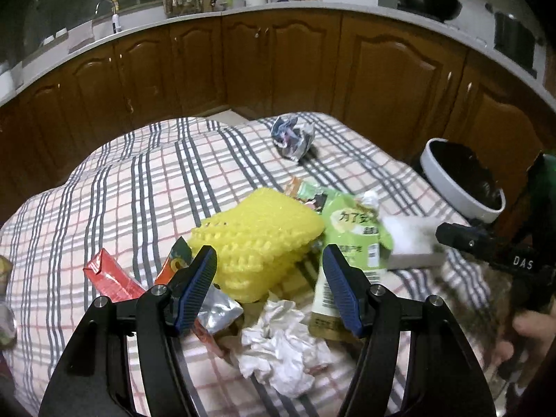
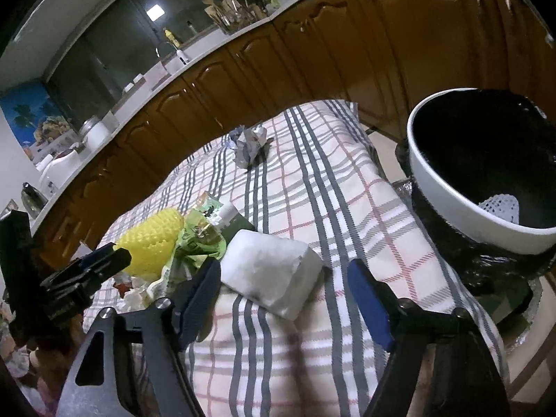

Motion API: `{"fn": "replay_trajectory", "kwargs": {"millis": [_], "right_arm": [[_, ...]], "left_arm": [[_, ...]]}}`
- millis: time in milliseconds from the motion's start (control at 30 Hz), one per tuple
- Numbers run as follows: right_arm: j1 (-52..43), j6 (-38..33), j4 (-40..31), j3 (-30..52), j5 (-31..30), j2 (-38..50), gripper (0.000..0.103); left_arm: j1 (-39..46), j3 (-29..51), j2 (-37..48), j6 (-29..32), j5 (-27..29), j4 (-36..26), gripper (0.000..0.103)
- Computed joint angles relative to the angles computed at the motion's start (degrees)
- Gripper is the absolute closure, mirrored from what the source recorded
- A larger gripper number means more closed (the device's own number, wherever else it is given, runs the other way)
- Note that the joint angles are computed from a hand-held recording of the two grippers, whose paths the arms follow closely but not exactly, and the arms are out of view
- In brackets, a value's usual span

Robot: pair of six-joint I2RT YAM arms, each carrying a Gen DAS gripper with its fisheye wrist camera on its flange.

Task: Collect trash
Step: 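Grasp yellow foam fruit net with left tool while right tool grasps white block, then carry both items to the bin and open both tools to drop them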

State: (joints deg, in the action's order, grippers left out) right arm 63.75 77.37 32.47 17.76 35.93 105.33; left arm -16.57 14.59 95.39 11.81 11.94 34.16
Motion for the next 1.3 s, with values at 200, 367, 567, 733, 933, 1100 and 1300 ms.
{"fn": "replay_trajectory", "kwargs": {"millis": [200, 367, 567, 733, 933, 1100, 1300], "right_arm": [[-1.16, -0.8, 3.82, 0.38, -1.36, 3.99, 0.07], [1.17, -0.49, 3.42, -1.47, 1.72, 0.93, 0.085], [4.97, 2.12, -4.0, -1.3, 6.0, -4.32, 0.088], [8.93, 6.7, -12.77, -2.15, 11.01, -10.85, 0.089], [12.82, 12.54, -25.76, -1.9, 16.32, -18.15, 0.089], [15.57, 19.68, -36.4, -1.87, 19.29, -22.39, 0.089], [19.38, 31.08, -49.38, -2.29, 21.2, -25.71, 0.089]], "left_arm": [[1.46, 3.5, 3.99, 0.37, 1.57, -2.46, 0.092], [3.76, 2.31, 2.07, 0.37, 4.77, -1.76, 0.094], [4.86, -0.19, -6.58, -0.63, 7.4, -4.43, 0.094], [4.37, -0.44, -12.35, -2.4, 8.89, -7.86, 0.094], [3.12, 0.07, -18.42, -5.39, 10.88, -11.65, 0.094], [-1.11, 0.78, -20.1, -7.74, 9.66, -12.68, 0.094], [-9.04, 1.53, -18.13, -11.6, 5.86, -10.72, 0.094]]}}
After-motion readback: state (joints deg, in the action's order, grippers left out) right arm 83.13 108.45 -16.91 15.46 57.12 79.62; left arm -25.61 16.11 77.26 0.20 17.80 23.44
